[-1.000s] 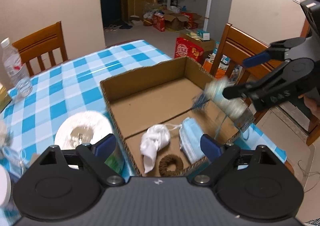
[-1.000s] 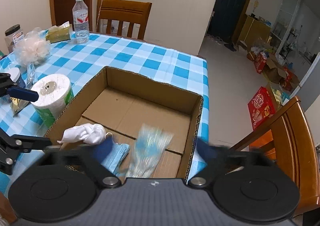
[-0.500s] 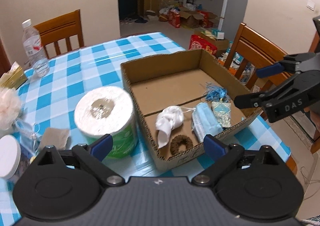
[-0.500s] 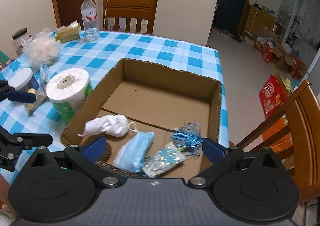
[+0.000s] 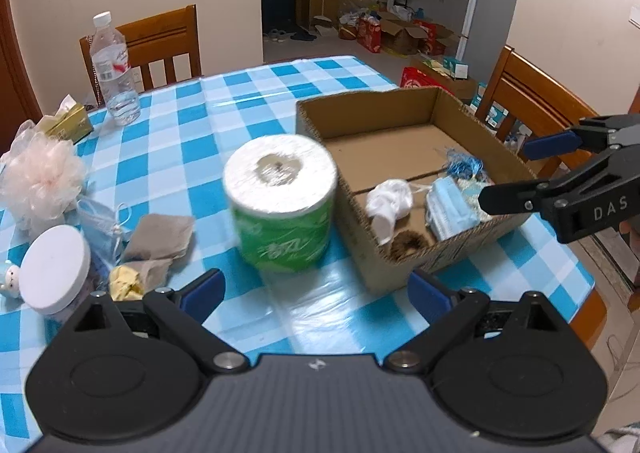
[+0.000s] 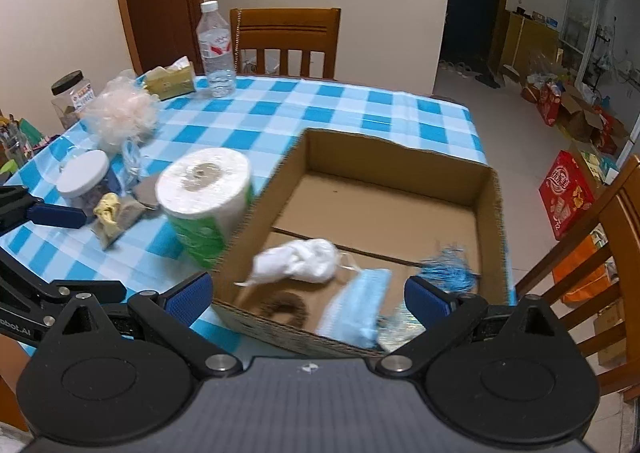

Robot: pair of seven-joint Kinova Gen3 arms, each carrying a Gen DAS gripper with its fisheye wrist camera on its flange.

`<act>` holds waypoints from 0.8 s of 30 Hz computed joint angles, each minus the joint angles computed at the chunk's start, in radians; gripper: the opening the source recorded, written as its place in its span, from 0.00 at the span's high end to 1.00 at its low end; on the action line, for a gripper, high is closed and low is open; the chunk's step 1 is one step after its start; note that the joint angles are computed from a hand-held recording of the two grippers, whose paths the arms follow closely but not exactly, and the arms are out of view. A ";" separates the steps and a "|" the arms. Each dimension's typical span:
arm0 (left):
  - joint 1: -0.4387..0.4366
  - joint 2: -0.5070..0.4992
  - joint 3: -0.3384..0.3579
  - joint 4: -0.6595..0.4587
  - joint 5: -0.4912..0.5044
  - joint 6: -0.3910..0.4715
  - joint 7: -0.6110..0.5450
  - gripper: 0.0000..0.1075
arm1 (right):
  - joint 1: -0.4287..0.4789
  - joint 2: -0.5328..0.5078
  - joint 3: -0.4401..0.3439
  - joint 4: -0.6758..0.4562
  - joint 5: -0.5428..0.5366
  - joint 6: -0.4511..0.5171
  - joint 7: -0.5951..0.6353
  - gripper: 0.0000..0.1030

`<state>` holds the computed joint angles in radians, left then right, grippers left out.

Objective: Organize soft objects
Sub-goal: 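Move both grippers back toward the yellow cloth and pink bath puff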

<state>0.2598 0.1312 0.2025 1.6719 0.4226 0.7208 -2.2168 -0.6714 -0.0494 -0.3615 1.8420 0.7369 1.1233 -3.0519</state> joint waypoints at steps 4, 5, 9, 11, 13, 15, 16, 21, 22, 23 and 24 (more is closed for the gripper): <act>-0.056 0.005 -0.016 0.002 0.042 0.041 -0.100 0.09 | -0.045 0.080 -0.007 -0.078 0.020 0.043 -0.050 0.00; -0.075 0.007 -0.021 0.004 0.062 0.054 -0.135 0.09 | -0.063 0.102 -0.002 -0.100 0.026 0.055 -0.058 0.00; -0.148 0.031 -0.045 -0.012 0.117 0.125 -0.240 0.09 | -0.141 0.188 0.031 -0.189 0.051 0.098 -0.082 0.00; -0.174 0.045 -0.058 -0.023 0.118 0.143 -0.264 0.09 | -0.173 0.231 0.052 -0.237 0.056 0.109 -0.083 0.00; -0.210 0.063 -0.068 -0.035 0.134 0.166 -0.299 0.09 | -0.202 0.278 0.074 -0.292 0.053 0.121 -0.073 0.00; -0.247 0.085 -0.077 -0.053 0.152 0.193 -0.319 0.09 | -0.228 0.325 0.098 -0.352 0.047 0.137 -0.052 0.00; -0.264 0.095 -0.081 -0.061 0.159 0.204 -0.329 0.09 | -0.239 0.350 0.109 -0.386 0.038 0.145 -0.036 0.00; -0.346 0.139 -0.092 -0.088 0.193 0.209 -0.389 0.09 | -0.285 0.461 0.167 -0.549 -0.002 0.181 0.044 0.00; -0.357 0.145 -0.094 -0.093 0.193 0.202 -0.394 0.09 | -0.291 0.479 0.177 -0.576 -0.011 0.185 0.063 0.00; -0.365 0.150 -0.095 -0.095 0.191 0.194 -0.396 0.09 | -0.297 0.496 0.187 -0.603 -0.020 0.187 0.084 0.00; -0.373 0.155 -0.097 -0.096 0.190 0.182 -0.398 0.09 | -0.300 0.513 0.196 -0.628 -0.030 0.184 0.108 0.00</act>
